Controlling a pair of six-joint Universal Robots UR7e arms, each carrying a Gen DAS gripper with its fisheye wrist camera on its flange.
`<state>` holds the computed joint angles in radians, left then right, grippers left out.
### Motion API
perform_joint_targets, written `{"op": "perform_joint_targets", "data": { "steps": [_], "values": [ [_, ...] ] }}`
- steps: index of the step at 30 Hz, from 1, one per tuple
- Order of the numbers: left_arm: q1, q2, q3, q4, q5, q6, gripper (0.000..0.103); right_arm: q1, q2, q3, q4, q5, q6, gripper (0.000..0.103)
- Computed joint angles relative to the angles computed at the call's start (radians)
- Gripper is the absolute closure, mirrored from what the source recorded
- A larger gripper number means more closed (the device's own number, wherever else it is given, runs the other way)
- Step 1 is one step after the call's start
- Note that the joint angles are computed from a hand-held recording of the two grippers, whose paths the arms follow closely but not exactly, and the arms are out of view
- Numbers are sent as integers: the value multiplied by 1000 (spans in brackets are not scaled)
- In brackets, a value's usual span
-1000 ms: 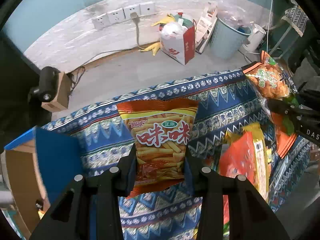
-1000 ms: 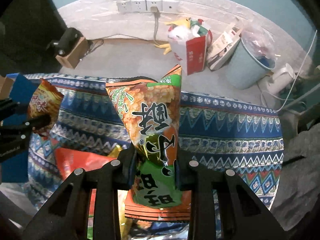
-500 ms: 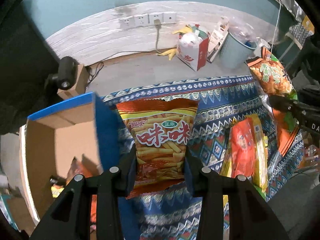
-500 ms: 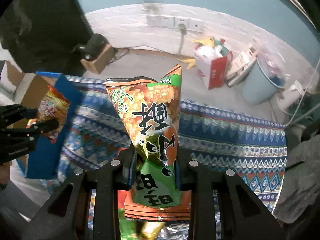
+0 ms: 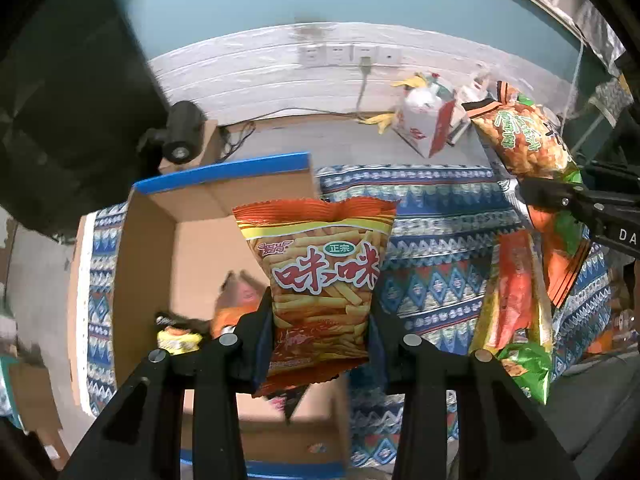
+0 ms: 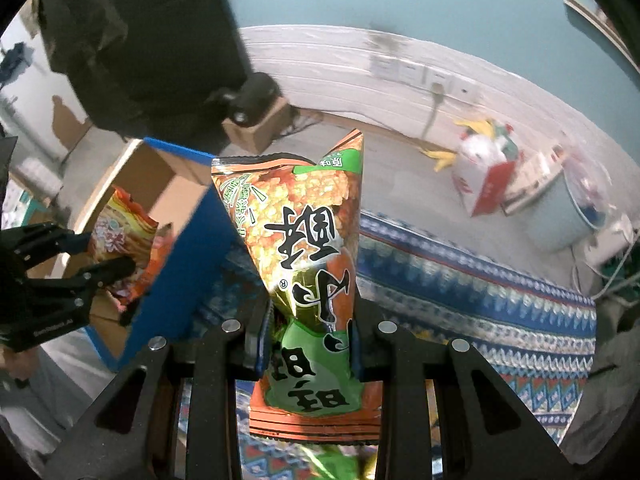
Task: Organize snacks
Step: 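Carry both held snack bags over the cardboard box, then open both tools to drop the snack bags into the box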
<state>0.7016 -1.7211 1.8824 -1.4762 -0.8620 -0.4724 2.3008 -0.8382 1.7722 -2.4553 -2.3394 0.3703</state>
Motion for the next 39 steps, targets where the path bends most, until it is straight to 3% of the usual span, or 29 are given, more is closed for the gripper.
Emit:
{"op": "perform_joint_targets", "data": {
  "steps": [19, 25, 29, 39],
  "values": [
    [136, -104, -60, 101, 70, -36, 62, 28, 293, -310, 72, 137, -41, 75],
    [191, -115, -75, 92, 74, -48, 62, 24, 353, -380, 101, 170, -36, 75],
    [201, -120, -75, 96, 98, -49, 62, 23, 390, -418, 116, 190, -30, 75],
    [221, -111, -89, 101, 82, -71, 60, 18, 442, -470, 133, 225, -35, 73]
  ]
}}
